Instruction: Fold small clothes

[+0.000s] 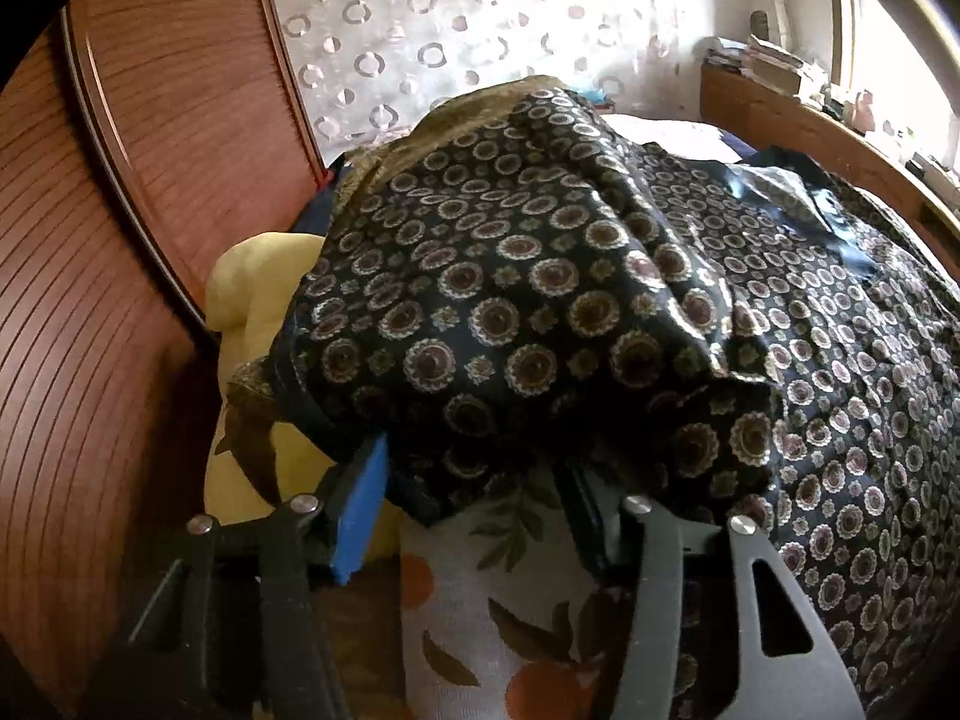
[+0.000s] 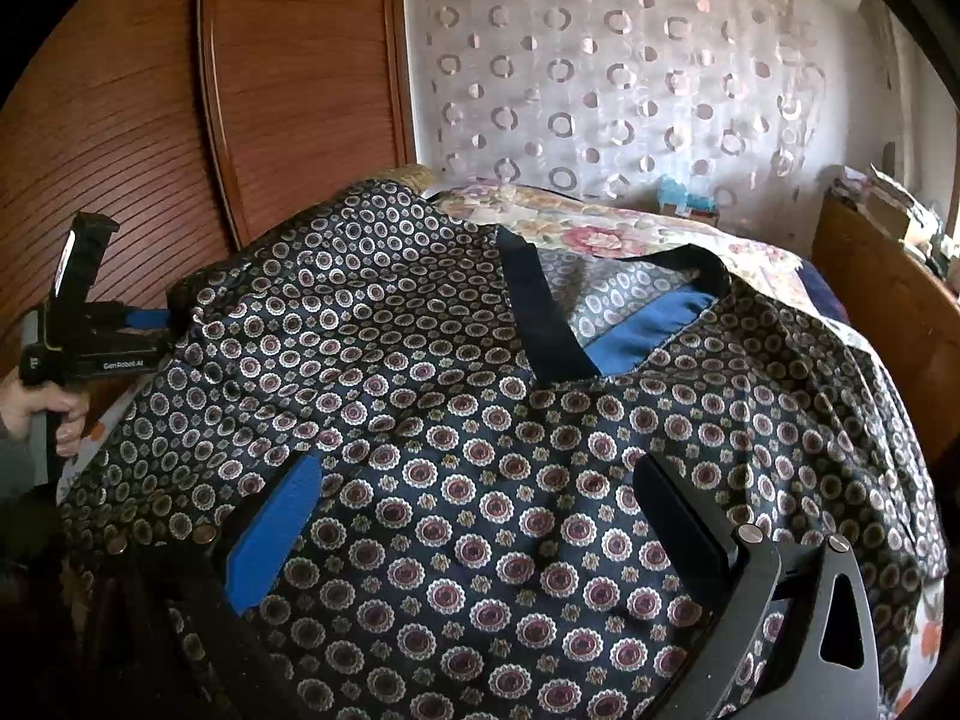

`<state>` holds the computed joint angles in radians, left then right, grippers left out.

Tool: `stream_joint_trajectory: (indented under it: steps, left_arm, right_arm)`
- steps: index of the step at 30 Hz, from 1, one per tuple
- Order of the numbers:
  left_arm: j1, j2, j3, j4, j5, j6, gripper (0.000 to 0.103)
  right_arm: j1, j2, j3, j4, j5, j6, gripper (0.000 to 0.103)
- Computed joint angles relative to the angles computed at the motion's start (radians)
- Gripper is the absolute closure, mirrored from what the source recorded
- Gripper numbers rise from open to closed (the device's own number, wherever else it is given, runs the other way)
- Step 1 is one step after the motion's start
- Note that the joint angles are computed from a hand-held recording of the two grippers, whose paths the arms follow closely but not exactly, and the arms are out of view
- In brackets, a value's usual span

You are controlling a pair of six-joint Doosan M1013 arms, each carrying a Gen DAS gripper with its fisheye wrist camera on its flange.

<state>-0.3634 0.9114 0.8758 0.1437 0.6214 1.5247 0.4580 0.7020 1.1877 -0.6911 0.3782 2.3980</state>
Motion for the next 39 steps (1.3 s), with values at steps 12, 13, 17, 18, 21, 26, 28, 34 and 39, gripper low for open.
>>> stream_joint_trajectory:
  steps: [12, 13, 17, 18, 21, 26, 28, 34, 39]
  left_arm:
    - [-0.024, 0.018, -0.035, 0.125, 0.029, -0.056, 0.048]
    - [-0.016, 0.015, -0.031, 0.102, 0.015, -0.060, 0.064]
    - [0.009, -0.017, 0.021, -0.016, -0.064, -0.028, 0.096]
    - [0.009, -0.027, 0.037, 0.005, -0.091, -0.053, 0.098]
    - [0.013, -0.052, 0.068, -0.022, -0.160, -0.051, 0.099]
    - [0.003, -0.059, 0.044, -0.098, -0.196, 0.029, 0.099]
    - [-0.004, -0.050, 0.015, -0.157, -0.190, 0.083, 0.099]
    - [-0.017, -0.024, -0.055, -0.439, -0.100, 0.321, 0.099]
    - [-0.028, -0.052, -0.003, -0.484, -0.093, 0.372, 0.094]
  right_arm:
    - [-0.004, -0.008, 0.017, 0.006, 0.013, 0.012, 0.000]
    - [-0.005, -0.010, 0.018, 0.008, 0.013, 0.013, 0.000]
    - [-0.006, -0.016, 0.022, 0.013, 0.016, 0.018, 0.000]
    - [-0.008, -0.019, 0.026, 0.018, 0.012, 0.014, 0.000]
    - [-0.008, -0.021, 0.031, 0.013, 0.007, 0.022, 0.000]
    - [-0.010, -0.025, 0.039, 0.024, 0.004, 0.016, 0.000]
    - [-0.012, -0.030, 0.047, 0.011, -0.002, 0.035, 0.000]
    - [-0.017, -0.046, 0.077, -0.032, -0.016, 0.105, 0.000]
    - [-0.021, -0.055, 0.096, -0.047, -0.023, 0.130, 0.000]
